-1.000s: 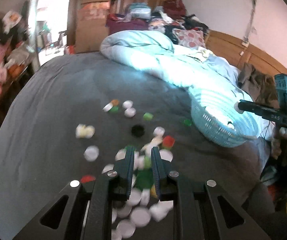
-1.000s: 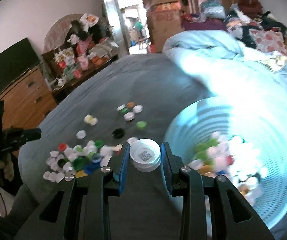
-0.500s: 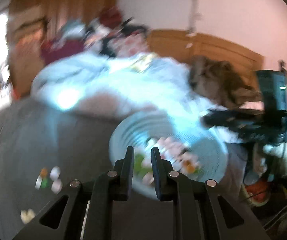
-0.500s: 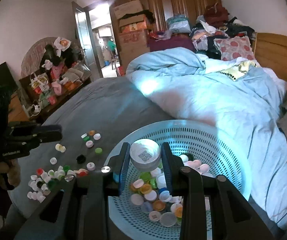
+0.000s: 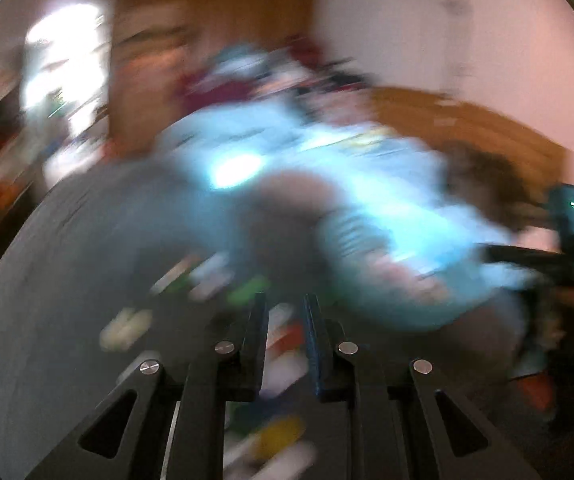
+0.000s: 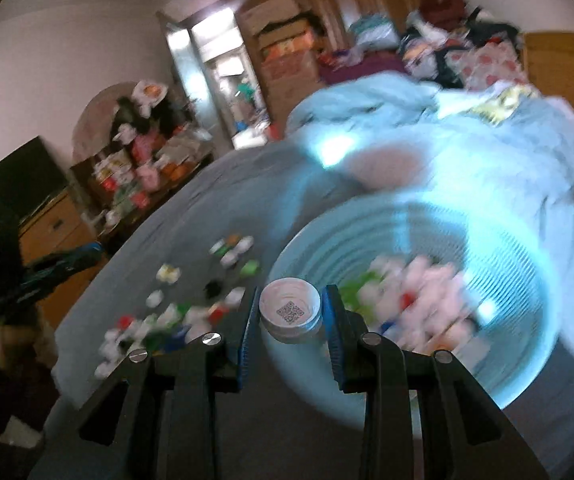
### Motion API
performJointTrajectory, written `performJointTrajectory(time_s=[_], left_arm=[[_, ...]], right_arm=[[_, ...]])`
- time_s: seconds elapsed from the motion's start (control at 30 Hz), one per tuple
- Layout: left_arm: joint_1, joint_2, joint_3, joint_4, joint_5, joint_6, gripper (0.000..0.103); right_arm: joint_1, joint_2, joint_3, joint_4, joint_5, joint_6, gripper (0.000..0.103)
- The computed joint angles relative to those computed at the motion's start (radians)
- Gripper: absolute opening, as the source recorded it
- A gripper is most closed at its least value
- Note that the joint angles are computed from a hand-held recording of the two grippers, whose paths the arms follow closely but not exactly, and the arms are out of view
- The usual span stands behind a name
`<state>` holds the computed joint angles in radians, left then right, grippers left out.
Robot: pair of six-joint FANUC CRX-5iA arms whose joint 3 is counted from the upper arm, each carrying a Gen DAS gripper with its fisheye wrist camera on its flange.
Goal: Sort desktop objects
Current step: 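Carry both caps over the blue basket and open the left gripper, then return the left gripper to the pile and grasp a white cap while the right holds its cap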
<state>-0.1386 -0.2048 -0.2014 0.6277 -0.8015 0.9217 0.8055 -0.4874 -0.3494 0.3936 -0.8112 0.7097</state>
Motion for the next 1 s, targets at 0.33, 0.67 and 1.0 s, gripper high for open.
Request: performJointTrajectory(time_s=[0.33,0.67,1.0], left_arm=[[0.391,-0.137,-0.256,-0.114,-0.182,-0.015,0.018],[0.297,-0.108,-0.3,0.004,-0.171,-0.203,0.055],[0.229,-0.055,-0.27,0.029,-0.136,-0.236,0.069]], right_arm=[[0.12,0.066,0.01,-0.117,-0.037,-0.023,0.028],[0.183,0.139,0.075,-0.094,-0.083,-0.036,0.028],[0.195,0.165,0.083,-0.114,-0.098,-0.037,0.028]])
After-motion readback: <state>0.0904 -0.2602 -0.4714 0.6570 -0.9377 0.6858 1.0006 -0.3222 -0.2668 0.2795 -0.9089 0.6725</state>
